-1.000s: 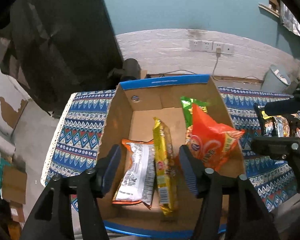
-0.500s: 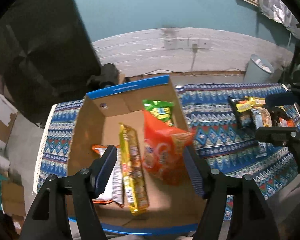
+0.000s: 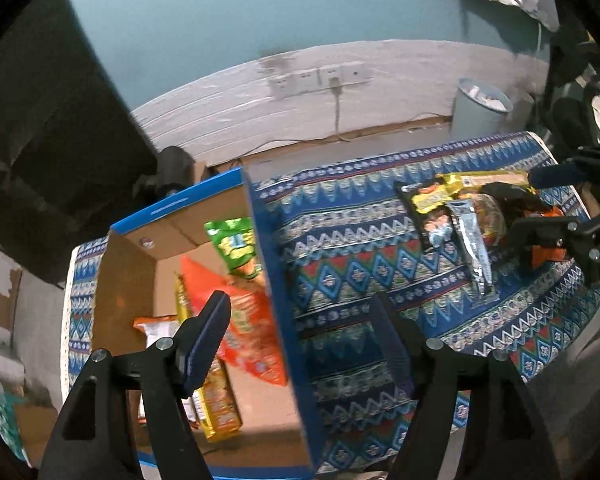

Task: Organize snacks
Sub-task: 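Move both tools back over the remaining snack pile on the cloth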

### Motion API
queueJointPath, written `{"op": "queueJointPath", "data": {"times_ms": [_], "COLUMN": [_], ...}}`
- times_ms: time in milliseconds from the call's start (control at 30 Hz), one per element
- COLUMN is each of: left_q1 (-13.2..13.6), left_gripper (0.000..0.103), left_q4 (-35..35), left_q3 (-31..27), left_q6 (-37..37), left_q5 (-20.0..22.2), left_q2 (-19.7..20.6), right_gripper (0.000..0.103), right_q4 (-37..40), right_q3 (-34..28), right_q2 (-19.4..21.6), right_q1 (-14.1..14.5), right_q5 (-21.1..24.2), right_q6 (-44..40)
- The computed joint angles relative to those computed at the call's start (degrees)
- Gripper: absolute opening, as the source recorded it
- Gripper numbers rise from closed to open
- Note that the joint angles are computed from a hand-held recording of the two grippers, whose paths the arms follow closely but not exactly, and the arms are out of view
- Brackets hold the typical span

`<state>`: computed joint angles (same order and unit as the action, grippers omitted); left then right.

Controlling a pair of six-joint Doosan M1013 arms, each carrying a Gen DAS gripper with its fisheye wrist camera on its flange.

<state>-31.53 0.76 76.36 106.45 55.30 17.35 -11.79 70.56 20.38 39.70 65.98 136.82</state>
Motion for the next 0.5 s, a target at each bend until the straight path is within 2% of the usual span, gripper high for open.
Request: {"op": "queueJointPath", "data": {"times_ms": [500], "left_q1": [-5.20], "left_gripper": [0.073], "left_q4": [-0.10], "left_q3": [-2.19], "left_q6": [1.59], "left_q5": [3.54], "left_q2": [2.38], "right_gripper": [0.075], "right_q4": [-0.43], "right_q3": [12.07], "right_q2": [-7.19], "right_q1": [-2.74], "right_q5": [0.14], "right_q6": [7.05]}}
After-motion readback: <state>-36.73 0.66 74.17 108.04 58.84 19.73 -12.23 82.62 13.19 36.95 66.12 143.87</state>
